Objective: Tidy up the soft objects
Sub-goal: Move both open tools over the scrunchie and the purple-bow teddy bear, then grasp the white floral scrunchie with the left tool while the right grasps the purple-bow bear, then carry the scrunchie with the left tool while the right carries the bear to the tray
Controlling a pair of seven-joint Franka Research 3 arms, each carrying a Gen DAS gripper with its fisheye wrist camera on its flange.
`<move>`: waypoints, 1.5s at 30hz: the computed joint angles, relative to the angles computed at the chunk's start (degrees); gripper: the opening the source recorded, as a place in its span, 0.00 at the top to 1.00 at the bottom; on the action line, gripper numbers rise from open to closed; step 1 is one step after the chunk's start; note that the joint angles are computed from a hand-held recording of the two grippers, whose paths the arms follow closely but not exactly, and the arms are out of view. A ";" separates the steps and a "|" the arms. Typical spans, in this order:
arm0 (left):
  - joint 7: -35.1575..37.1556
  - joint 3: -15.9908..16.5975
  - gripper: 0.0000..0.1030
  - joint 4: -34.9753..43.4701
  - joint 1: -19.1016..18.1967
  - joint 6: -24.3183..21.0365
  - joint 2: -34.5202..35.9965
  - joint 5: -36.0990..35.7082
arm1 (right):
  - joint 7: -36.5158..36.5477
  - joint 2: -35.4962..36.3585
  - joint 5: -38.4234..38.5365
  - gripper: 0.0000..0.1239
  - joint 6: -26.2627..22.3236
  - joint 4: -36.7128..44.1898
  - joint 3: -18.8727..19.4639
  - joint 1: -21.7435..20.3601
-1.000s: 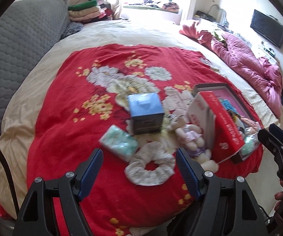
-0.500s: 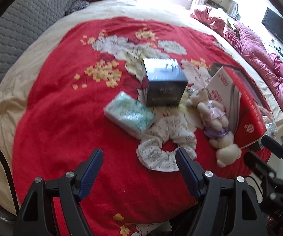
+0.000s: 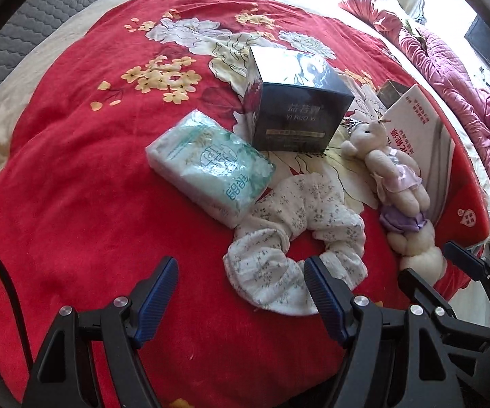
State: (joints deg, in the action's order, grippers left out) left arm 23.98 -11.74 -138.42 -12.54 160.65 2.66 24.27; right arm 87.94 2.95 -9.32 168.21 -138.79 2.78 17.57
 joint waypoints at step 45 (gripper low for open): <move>-4.45 -3.38 0.89 -1.46 -0.66 -0.97 -9.70 6.75 | -39.85 -10.68 52.39 0.56 -10.09 -1.08 -0.77 0.10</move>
